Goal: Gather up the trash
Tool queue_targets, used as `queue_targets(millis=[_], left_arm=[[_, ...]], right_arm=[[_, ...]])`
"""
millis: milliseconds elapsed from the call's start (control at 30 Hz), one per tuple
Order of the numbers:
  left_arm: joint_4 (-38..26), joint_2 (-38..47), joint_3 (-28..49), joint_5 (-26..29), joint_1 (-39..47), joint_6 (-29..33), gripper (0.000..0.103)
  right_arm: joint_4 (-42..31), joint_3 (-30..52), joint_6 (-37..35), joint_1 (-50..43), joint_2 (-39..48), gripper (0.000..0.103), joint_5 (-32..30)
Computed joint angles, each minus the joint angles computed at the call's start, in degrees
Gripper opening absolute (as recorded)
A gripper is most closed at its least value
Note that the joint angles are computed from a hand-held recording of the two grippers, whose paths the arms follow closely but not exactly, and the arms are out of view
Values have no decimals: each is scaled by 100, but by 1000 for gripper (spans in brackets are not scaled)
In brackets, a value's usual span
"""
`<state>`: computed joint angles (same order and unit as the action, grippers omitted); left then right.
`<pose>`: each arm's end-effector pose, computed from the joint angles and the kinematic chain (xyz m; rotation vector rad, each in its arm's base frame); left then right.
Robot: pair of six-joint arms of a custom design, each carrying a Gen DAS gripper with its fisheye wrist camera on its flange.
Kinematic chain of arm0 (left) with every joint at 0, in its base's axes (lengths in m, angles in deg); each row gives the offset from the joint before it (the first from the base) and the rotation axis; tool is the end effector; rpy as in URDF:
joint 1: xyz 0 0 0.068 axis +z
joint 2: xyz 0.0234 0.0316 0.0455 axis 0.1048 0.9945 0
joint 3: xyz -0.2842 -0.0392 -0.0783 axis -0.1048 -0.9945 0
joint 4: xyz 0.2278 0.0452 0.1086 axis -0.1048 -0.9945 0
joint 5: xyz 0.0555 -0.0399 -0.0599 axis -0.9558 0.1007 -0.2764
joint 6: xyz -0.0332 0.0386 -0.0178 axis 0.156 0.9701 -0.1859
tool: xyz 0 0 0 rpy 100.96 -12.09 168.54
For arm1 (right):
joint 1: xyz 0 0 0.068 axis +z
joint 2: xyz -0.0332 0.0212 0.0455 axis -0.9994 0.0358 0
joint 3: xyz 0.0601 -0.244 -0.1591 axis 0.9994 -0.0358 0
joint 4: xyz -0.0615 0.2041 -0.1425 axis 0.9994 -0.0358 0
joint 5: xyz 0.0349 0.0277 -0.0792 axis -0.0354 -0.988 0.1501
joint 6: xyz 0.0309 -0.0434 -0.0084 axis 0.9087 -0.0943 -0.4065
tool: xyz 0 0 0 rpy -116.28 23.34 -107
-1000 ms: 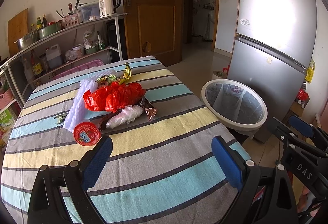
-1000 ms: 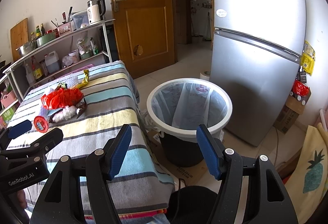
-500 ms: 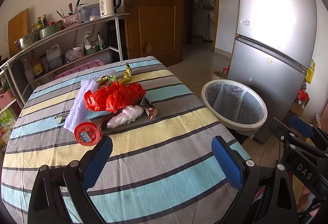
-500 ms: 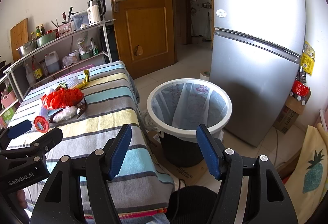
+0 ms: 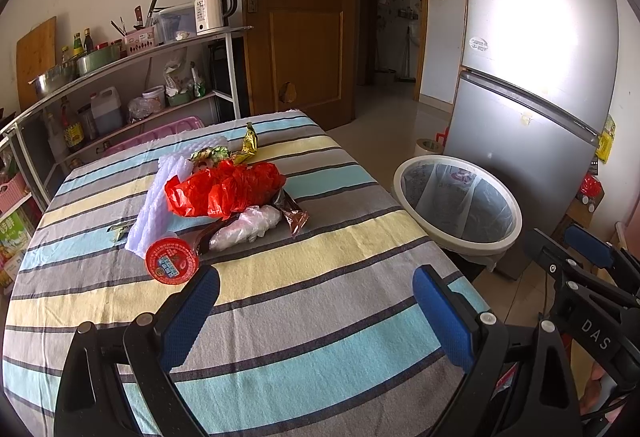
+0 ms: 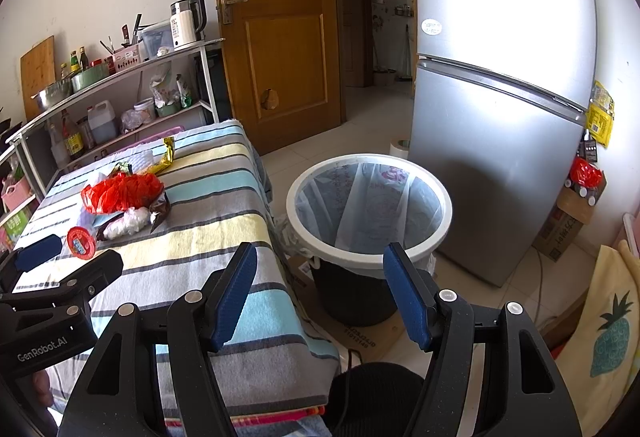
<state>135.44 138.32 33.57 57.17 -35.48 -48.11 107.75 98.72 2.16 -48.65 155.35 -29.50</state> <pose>0.2353 -0.1904 0.0417 0.2479 2.2505 -0.1222 0.1949 0.1323 0.0363 0.2406 2.1951 -0.0343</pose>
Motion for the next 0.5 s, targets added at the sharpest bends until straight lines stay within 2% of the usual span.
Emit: queue_targets(millis=[500], left_arm=[[-11,-16,-17,-10,9,-24,98]], right_arm=[[-108,-2,32,34,-89,66,31]])
